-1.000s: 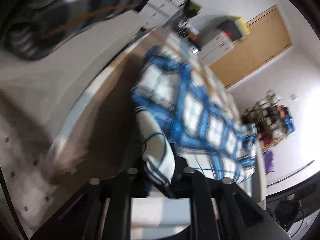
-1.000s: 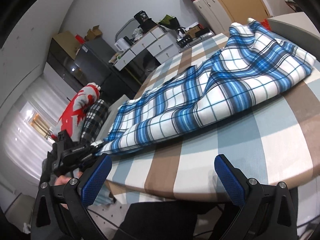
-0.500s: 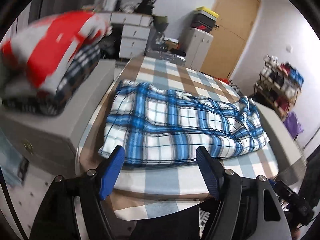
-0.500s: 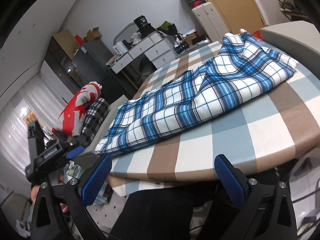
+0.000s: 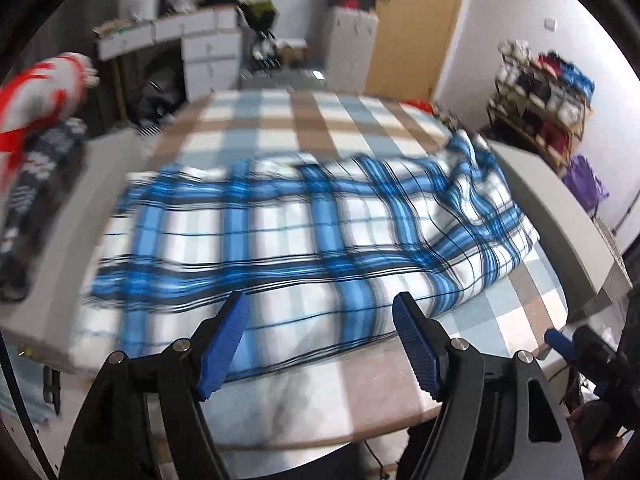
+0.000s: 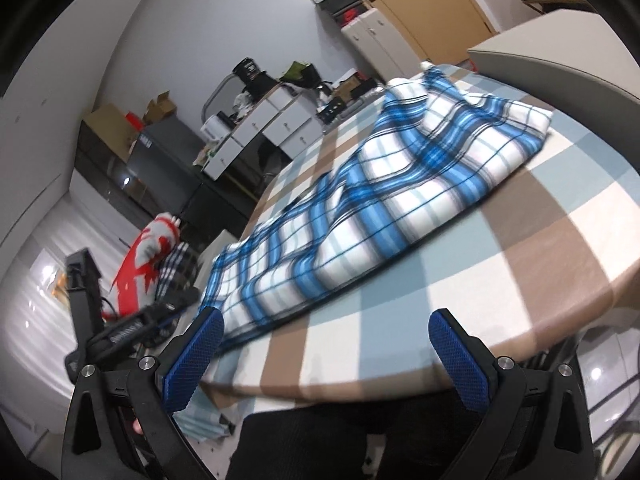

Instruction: Fold large clothes

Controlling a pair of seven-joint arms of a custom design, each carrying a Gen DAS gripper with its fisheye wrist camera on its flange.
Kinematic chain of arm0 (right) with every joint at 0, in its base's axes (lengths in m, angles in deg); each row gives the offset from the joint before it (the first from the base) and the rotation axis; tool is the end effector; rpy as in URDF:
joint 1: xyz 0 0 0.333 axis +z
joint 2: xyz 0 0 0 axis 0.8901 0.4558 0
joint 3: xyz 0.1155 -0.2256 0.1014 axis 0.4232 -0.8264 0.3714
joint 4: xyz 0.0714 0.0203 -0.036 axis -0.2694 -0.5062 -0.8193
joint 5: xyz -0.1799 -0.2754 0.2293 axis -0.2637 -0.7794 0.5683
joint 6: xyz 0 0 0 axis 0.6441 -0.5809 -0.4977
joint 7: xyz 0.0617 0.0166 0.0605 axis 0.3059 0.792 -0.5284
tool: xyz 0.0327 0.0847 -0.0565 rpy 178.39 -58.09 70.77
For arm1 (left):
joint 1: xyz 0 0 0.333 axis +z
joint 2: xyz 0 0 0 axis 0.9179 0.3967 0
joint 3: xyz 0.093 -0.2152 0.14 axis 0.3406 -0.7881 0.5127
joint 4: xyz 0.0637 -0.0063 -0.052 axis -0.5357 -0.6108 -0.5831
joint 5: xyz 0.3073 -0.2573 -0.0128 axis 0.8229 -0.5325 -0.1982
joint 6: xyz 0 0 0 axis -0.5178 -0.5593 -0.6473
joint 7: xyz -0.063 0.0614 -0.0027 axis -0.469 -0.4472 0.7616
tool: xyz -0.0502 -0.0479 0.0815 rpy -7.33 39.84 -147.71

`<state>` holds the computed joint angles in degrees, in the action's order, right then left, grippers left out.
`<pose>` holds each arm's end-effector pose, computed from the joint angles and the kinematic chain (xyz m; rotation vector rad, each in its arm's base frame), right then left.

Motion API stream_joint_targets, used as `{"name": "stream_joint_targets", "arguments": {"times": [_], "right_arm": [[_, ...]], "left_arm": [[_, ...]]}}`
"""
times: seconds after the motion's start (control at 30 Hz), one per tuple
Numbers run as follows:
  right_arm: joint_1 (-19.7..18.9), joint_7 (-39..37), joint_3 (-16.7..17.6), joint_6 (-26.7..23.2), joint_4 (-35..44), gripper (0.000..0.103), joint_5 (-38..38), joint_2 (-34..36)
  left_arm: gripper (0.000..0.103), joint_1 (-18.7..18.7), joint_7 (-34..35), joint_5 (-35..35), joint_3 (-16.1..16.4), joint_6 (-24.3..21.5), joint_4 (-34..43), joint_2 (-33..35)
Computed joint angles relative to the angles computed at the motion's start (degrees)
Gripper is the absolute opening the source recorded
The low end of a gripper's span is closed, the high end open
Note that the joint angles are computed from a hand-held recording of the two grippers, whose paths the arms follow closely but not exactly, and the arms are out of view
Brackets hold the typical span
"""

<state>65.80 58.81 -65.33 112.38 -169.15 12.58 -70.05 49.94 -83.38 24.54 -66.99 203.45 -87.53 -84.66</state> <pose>0.5334 0.0503 0.3606 -1.8069 1.0899 0.3904 0.3592 -0.2959 0.4296 -2.3395 1.1496 -0.5575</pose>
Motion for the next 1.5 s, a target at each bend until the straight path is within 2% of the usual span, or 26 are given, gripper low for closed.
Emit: {"name": "stream_joint_targets", "arguments": {"times": [0.2, 0.3, 0.43, 0.5, 0.6, 0.7, 0.77, 0.8, 0.87, 0.93, 0.97, 1.0, 1.07, 1.1, 1.13, 1.17, 1.2, 1.33, 1.43, 1.47, 1.5], "right_arm": [[-2.15, 8.41, 0.80, -1.24, 11.38, 0.103, -1.11, 9.92], [-3.30, 12.92, 2.02, -0.47, 16.41, 0.103, -3.05, 13.74], [-4.53, 19.07, 3.65, 0.27, 23.51, 0.103, -6.79, 18.73], [-4.92, 21.37, 4.47, 1.34, 26.10, 0.103, -8.78, 20.41], [-4.82, 22.19, 5.64, 4.27, 30.50, 0.103, -12.52, 22.83], [-3.14, 19.26, 6.76, 12.23, 34.45, 0.103, -18.49, 24.87], [-1.74, 21.36, 6.97, 16.13, 39.79, 0.103, -23.83, 28.77], [-1.42, 23.47, 7.03, 16.13, 43.07, 0.103, -26.31, 31.16], [-1.09, 27.94, 7.27, 12.42, 52.52, 0.101, -31.26, 37.87], [-1.13, 31.25, 8.10, 8.47, 59.83, 0.097, -35.45, 42.91], [-0.74, 31.57, 8.10, 7.84, 61.84, 0.085, -37.28, 44.41], [-0.20, 32.39, 7.74, 8.46, 61.85, 0.077, -38.84, 44.55], [-0.21, 31.07, 8.78, 10.14, 60.08, 0.070, -41.96, 44.05], [-0.34, 30.15, 9.27, 11.03, 59.40, 0.046, -42.83, 43.76], [-0.48, 29.21, 9.54, 12.61, 56.97, 0.035, -43.47, 42.45], [-1.11, 28.62, 10.02, 13.22, 55.23, 0.023, -43.26, 41.28], [-2.05, 28.13, 10.66, 12.33, 55.02, 0.005, -42.55, 41.00], [-6.52, 25.82, 12.94, 10.79, 49.03, 0.003, -37.67, 36.65], [-8.00, 20.92, 11.96, 12.78, 39.95, 0.002, -31.94, 30.03], [-8.22, 18.91, 10.72, 12.09, 37.24, 0.003, -28.76, 27.78], [-9.10, 18.73, 11.48, 12.26, 36.54, 0.003, -27.83, 27.19]], "left_arm": [[0.070, 1.34, 8.66, -0.90, 4.04, 8.80, 7.33, 11.03], [0.070, 0.61, 12.02, -1.73, 4.41, 9.14, 11.04, 14.87], [0.070, -0.06, 18.02, -7.35, 6.83, 9.86, 13.43, 19.70], [0.070, -0.12, 18.27, -9.38, 7.55, 12.23, 11.73, 19.90], [0.075, 0.10, 17.45, -7.67, 7.45, 15.41, 9.18, 18.48], [0.077, 0.43, 17.18, -6.69, 7.19, 18.06, 7.22, 17.23], [0.077, 0.72, 16.72, -5.96, 6.87, 19.67, 5.67, 16.12], [0.077, 0.89, 16.23, -5.66, 6.66, 20.42, 4.99, 15.60], [0.077, 1.20, 15.91, -5.26, 6.30, 21.34, 4.16, 14.97], [0.077, 1.39, 16.18, -5.42, 6.16, 21.44, 3.83, 14.73], [0.077, 1.45, 16.25, -5.57, 6.10, 21.56, 3.56, 14.50], [0.077, 1.33, 16.56, -6.16, 6.12, 21.83, 3.07, 14.00], [0.077, 1.84, 17.36, -6.34, 6.37, 23.13, 2.46, 13.93], [0.077, 2.14, 16.93, -5.66, 5.84, 21.56, 2.77, 13.80], [0.077, 2.30, 16.71, -5.15, 5.38, 18.75, 3.51, 14.01], [0.077, 2.39, 17.19, -5.00, 5.64, 18.47, 3.47, 14.20], [0.077, 2.24, 17.22, -5.09, 5.80, 19.59, 2.46, 13.40], [0.077, 1.93, 17.74, -6.58, 5.66, 18.86, 0.66, 11.20], [0.077, 1.39, 18.56, -9.02, 5.82, 18.62, -0.28, 9.82], [0.077, 1.30, 18.79, -9.80, 5.83, 18.49, -0.46, 9.51], [0.077, 1.30, 18.70, -10.36, 5.69, 18.09, -0.48, 9.24]]}}
